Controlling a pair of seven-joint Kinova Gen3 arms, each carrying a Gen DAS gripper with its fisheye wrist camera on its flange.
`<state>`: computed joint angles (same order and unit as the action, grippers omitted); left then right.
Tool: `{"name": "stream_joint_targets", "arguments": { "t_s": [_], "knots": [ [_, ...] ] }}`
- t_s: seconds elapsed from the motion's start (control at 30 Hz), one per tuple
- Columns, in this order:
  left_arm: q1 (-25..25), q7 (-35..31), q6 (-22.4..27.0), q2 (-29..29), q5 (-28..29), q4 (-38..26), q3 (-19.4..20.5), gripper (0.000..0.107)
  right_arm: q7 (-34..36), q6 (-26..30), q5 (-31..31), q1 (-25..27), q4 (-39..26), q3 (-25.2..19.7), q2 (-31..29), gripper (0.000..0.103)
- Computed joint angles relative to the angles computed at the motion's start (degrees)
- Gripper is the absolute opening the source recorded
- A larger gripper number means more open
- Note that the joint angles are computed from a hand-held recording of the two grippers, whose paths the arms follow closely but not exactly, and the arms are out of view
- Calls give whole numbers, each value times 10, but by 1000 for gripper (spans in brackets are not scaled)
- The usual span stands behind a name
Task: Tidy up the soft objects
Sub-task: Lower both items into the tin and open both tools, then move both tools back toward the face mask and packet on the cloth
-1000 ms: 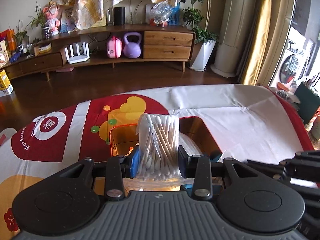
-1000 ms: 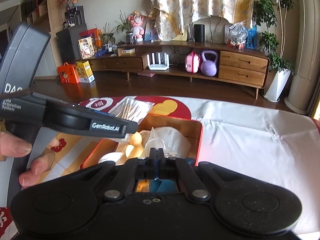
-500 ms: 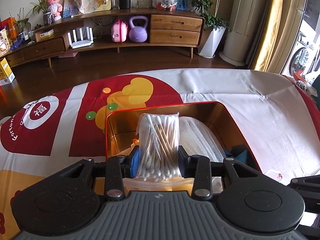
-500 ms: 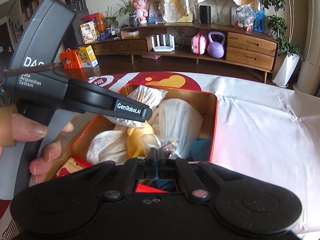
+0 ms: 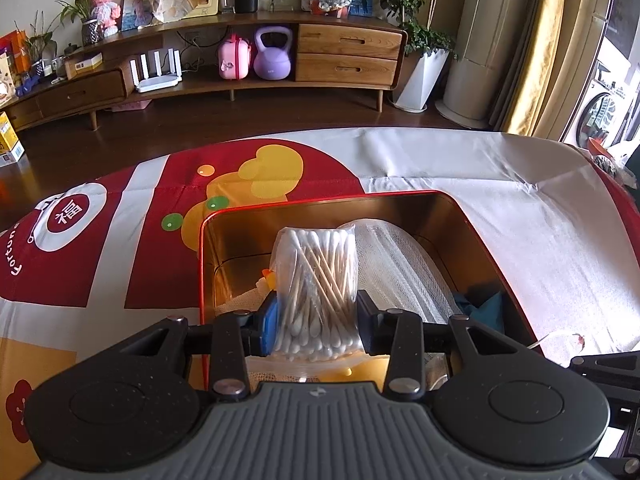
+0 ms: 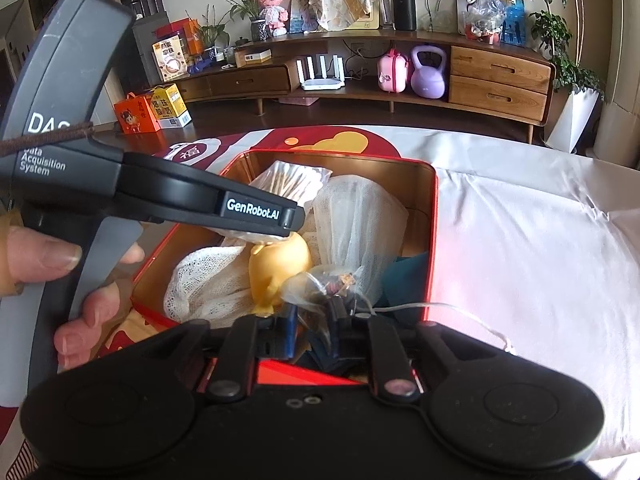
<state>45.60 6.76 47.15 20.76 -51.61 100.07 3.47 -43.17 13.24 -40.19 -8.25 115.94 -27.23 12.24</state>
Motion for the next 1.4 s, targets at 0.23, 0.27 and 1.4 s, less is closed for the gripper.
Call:
{"name": "stream_joint_targets", "arguments": {
  "t_s": [0.23, 0.27, 1.4],
  "knots": [
    [9, 19, 7, -10, -16, 9, 2, 54, 3, 16, -15, -2, -1, 11, -13, 35],
    [10, 22, 10, -11, -18, 9, 4, 55, 4, 17, -17, -6, 0, 16, -16, 37],
    [85, 103, 195, -92, -60, 0, 121, 78, 11, 48, -57, -209, 84, 237, -216, 87]
  ]
}}
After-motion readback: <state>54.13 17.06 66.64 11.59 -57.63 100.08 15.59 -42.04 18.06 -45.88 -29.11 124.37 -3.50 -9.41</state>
